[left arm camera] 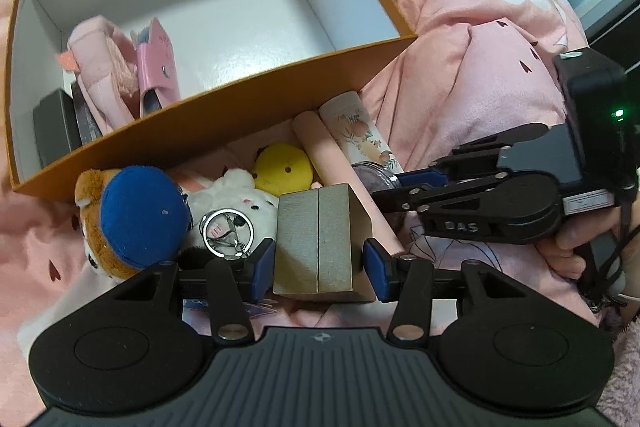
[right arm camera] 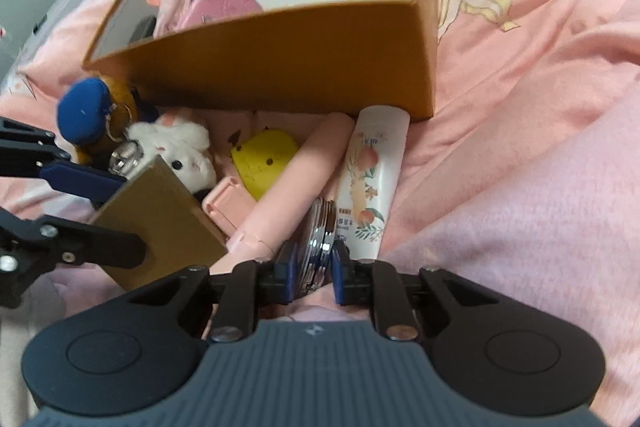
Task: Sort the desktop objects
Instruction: 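Grasp the round silver compact upright with the right tool, then carry the tan box and silver compact into the orange box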
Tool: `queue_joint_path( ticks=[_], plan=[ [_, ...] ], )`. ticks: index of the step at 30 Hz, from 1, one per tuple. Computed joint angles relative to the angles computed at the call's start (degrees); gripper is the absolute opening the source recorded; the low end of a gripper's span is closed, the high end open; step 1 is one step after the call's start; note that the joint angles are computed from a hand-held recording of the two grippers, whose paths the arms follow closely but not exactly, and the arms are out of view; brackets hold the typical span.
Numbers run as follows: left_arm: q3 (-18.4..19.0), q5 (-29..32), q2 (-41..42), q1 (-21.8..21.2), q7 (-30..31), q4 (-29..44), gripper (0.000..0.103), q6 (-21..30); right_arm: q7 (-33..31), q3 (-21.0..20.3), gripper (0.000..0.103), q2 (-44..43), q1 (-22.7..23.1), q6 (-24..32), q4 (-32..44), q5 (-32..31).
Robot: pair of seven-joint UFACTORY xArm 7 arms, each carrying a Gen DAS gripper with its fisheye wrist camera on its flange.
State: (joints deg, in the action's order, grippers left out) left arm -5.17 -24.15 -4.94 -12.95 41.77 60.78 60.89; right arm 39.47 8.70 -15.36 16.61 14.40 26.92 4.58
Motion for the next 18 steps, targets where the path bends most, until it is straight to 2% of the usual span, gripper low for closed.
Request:
queue_joint_path(
  ticks=[6,12,18],
  plan=[
    [0.5,-2.3,-2.8,-0.4,2.2,-0.8,0.055,-2.3,9.8,5.4,0.015,-7.2,-5.1,0.4,-2.4,-7.2],
    [1.2,-5.0,-3.7,-0.4,2.3,0.2,0.055,-5.2,12.7,6.5,0.015,-12.2,-7.3,0.9,-2.1,-11.2],
    [1.7,-7.6,-2.4,0.0,0.8,3.2,0.055,-9.1,10.9,5.5,0.015,-12.4,-8.7,-3.9,0.6,-12.7]
  ],
)
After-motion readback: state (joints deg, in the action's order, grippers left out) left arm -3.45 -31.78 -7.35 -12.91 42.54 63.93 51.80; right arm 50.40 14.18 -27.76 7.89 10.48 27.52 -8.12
